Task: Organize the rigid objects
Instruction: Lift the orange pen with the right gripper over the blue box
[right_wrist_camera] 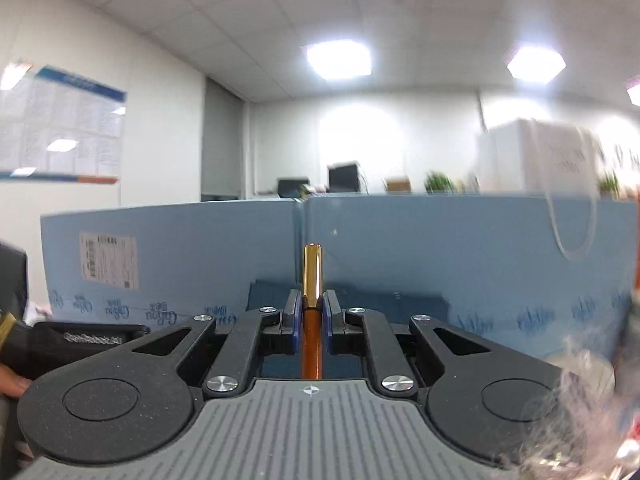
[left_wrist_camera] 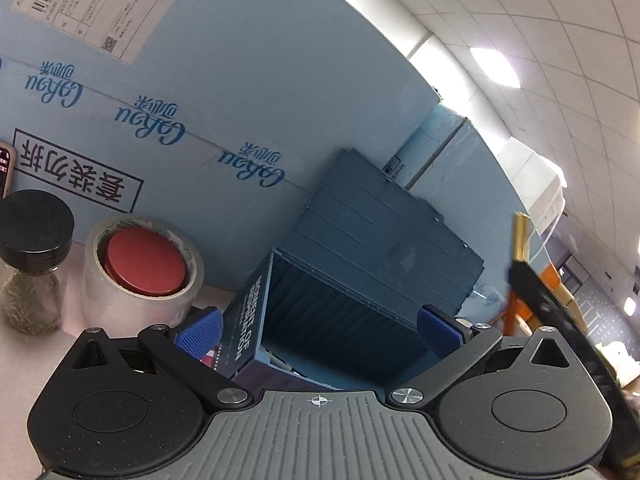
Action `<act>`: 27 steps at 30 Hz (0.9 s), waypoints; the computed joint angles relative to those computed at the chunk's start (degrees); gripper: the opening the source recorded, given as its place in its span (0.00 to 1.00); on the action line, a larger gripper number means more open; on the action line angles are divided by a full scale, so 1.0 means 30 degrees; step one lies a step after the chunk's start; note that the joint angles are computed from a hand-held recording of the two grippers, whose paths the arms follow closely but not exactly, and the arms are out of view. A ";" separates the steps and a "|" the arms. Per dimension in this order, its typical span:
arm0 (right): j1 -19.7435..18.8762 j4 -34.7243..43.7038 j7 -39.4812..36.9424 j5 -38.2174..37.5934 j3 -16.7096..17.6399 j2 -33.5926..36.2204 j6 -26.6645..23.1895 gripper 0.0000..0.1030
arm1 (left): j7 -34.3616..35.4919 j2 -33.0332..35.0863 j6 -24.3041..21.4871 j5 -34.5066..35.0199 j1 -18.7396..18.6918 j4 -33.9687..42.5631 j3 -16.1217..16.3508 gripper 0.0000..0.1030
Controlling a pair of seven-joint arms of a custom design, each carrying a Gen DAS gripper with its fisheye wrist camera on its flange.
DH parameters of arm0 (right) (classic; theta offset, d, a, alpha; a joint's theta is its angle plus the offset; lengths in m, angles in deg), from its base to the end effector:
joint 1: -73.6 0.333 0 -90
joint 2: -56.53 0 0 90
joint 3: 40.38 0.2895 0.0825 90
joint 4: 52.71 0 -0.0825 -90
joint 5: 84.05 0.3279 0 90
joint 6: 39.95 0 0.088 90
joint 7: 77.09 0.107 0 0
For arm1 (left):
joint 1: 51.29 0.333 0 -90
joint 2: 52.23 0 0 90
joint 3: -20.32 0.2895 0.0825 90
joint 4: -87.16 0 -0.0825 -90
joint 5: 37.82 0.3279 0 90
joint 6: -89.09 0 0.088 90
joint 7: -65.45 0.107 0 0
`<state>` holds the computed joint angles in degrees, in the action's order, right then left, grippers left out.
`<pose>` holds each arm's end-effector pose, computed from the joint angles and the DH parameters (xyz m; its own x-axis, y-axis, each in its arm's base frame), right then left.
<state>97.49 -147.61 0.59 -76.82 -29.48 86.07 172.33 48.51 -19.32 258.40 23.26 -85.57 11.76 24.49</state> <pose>0.5526 0.3243 0.5125 0.4966 -0.8678 0.0172 -0.0258 -0.0346 -0.9991 0.5588 -0.4083 0.4974 -0.0255 -0.8063 0.5910 -0.4947 -0.5035 -0.7083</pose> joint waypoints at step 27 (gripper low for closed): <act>-0.5406 0.4880 -0.4477 -0.1040 0.6764 0.3109 -1.2416 0.11 | -0.0177 0.0114 0.0509 -0.0351 0.0116 -0.0085 0.0220 1.00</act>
